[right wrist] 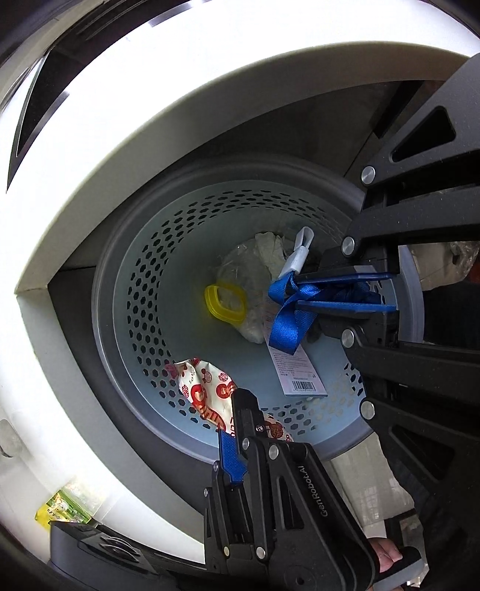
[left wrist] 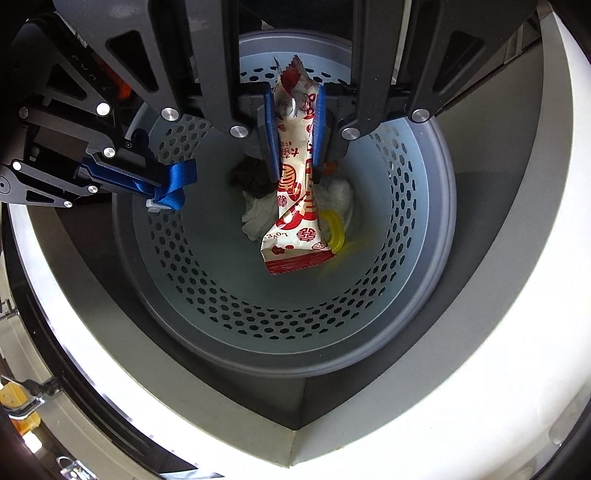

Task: Collect trash
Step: 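Lower the wrapper and lanyard into the bin opening with both tools, then open both tools to drop the wrapper and lanyard into the bin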

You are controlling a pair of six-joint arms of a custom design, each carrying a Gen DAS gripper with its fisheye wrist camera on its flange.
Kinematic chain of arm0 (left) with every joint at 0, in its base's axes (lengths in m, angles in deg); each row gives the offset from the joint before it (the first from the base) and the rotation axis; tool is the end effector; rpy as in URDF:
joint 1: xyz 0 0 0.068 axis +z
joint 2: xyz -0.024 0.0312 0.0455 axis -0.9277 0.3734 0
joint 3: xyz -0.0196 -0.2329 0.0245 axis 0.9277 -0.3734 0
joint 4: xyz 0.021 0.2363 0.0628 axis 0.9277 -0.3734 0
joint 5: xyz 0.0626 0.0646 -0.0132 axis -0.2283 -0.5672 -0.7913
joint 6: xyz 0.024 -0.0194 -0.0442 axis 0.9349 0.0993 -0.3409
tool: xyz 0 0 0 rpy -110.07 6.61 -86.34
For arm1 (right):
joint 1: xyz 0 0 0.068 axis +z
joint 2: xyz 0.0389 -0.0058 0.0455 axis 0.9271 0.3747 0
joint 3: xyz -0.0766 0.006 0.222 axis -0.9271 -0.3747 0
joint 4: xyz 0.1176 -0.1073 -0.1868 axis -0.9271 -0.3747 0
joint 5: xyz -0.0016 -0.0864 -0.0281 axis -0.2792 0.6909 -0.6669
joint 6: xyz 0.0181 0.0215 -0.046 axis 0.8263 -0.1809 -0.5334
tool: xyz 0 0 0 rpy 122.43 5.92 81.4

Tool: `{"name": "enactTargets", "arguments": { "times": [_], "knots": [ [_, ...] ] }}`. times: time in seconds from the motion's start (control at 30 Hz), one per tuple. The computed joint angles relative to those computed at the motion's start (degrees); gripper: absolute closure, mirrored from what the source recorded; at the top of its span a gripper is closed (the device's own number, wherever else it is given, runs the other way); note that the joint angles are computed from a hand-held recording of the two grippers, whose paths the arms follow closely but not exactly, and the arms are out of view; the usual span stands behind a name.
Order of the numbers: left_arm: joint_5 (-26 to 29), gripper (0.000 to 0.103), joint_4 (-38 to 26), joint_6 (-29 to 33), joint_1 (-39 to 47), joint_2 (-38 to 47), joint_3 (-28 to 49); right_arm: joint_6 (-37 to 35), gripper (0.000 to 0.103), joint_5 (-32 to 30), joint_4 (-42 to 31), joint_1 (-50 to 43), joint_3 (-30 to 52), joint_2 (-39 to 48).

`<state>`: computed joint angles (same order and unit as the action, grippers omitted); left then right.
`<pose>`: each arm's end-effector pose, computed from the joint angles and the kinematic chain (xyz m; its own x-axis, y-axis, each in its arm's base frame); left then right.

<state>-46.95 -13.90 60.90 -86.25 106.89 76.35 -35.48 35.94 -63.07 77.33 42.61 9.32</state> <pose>0.3314 -0.1148 0.1507 -0.8646 0.4751 -0.1637 0.4963 0.8584 -0.1299 0.2630 0.0485 0.1540 -0.9832 0.0047 -0.1822 -0.0276 0.9842 0.1747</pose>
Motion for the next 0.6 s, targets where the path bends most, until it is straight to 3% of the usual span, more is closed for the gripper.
{"name": "enactTargets", "arguments": {
  "times": [0.47, 0.53, 0.57, 0.6],
  "knots": [
    [0.69, 0.084, 0.32, 0.94, 0.65, 2.49, 1.26, 0.66, 0.093, 0.61, -0.55, 0.24, 0.69, 0.38],
    [1.08, 0.081, 0.74, 1.15, 0.73, 2.42, 0.59, 0.94, 0.089, 0.59, -0.61, 0.44, 0.74, -0.09],
    [1.24, 0.072, 0.68, 1.29, 0.83, 2.25, 0.53, 1.08, 0.086, 0.19, -0.70, 0.47, 0.83, -0.20],
    [1.25, 0.066, 0.83, 1.34, 0.90, 1.82, 0.24, 1.22, 0.071, -0.31, -0.74, 0.41, 0.91, -0.20]
  ]
}}
